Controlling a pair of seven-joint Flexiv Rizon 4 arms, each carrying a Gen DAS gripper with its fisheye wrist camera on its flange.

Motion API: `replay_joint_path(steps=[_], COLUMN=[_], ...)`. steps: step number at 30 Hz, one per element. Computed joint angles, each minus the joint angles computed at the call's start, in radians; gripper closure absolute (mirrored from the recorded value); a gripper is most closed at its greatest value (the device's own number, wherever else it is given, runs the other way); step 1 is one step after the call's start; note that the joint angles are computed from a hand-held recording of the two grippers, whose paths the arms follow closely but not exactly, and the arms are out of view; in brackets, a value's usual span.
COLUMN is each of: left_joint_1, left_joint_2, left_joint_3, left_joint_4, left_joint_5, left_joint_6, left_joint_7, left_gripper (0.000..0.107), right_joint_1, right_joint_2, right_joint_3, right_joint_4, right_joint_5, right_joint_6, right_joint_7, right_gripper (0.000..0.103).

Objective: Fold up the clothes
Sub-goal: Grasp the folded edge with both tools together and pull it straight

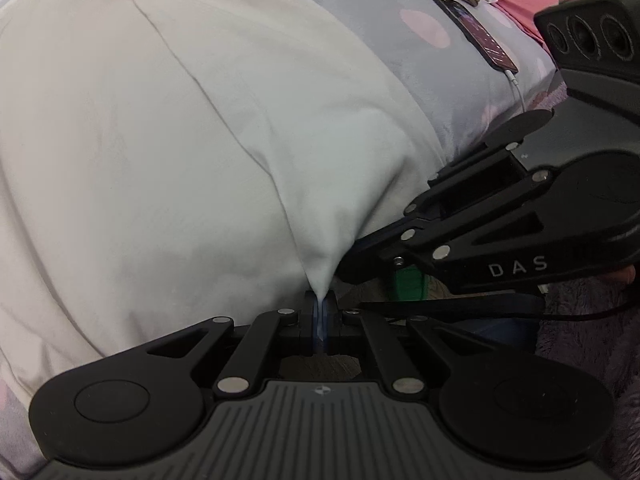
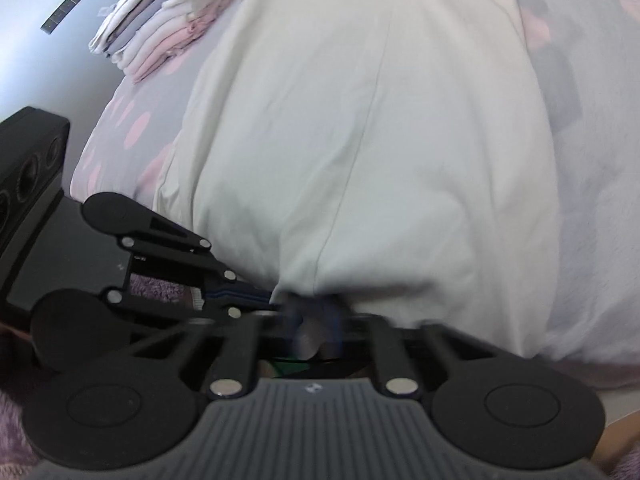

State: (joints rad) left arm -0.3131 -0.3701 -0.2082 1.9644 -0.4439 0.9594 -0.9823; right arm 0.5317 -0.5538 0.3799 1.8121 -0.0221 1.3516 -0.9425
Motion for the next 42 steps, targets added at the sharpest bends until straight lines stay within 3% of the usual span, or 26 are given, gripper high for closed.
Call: replay_joint_path(steps=[4,8,10,13,17,20,24,31,32,34,37,39,42], left_joint_1=[0.004,0.001,-0.019,-0.049,-0.074,-0.019,-0.059,-0.077,-0.084,-0.096,-0.075,-0.070,-0.075], left_joint_2=[0.045,0.122,0.142,0.141,0.154,0.171,0.136,0.103,0.097,0.088,0.098,0.096,0.077], left_joint_3=[0.001,-0.019,-0.008,0.007,0.020,-0.084,-0.043,-0.027,-0.011,0.015,0.010,0.014,0.027], left_joint_4=[0.026,0.089,0.105,0.109,0.138,0.165,0.125,0.099,0.089,0.068,0.068,0.060,0.033], left_joint_5=[-0.019,-0.090,-0.075,-0.023,0.046,-0.188,-0.124,-0.067,-0.028,0.046,0.058,0.073,0.132], left_joint_6=[-0.014,0.039,0.078,0.141,0.293,0.264,0.215,0.229,0.222,0.205,0.178,0.156,0.124], left_joint_7=[-0.002,0.102,0.117,0.093,0.008,0.189,0.162,0.079,0.045,-0.020,-0.045,-0.064,-0.099], left_gripper=[0.105,0.088,0.087,0.087,0.087,0.087,0.087,0.087,0.087,0.087,0.087,0.084,0.084], right_joint_1=[0.001,-0.008,-0.029,-0.039,-0.023,-0.012,-0.027,-0.174,-0.191,-0.169,-0.042,0.006,-0.009], right_joint_2=[0.033,0.052,0.068,0.087,0.115,0.117,0.106,0.050,0.042,0.058,0.119,0.138,0.123], right_joint_3=[-0.003,0.020,0.039,0.048,0.024,0.010,0.032,0.220,0.252,0.219,0.045,-0.025,-0.011], right_joint_4=[0.021,0.043,0.053,0.066,0.081,0.086,0.082,0.055,0.038,0.049,0.099,0.121,0.111], right_joint_5=[0.003,0.023,0.035,0.051,0.044,0.044,0.062,0.135,0.194,0.148,0.096,0.045,0.016], right_joint_6=[0.006,0.052,0.062,0.071,0.037,0.046,0.092,0.177,0.180,0.169,0.156,0.137,0.110], right_joint_7=[0.008,0.005,-0.009,-0.011,0.013,0.034,0.025,-0.063,-0.126,-0.094,0.018,0.067,0.063], right_gripper=[0.103,0.103,0.103,0.103,0.103,0.103,0.103,0.103,0.103,0.103,0.103,0.102,0.095])
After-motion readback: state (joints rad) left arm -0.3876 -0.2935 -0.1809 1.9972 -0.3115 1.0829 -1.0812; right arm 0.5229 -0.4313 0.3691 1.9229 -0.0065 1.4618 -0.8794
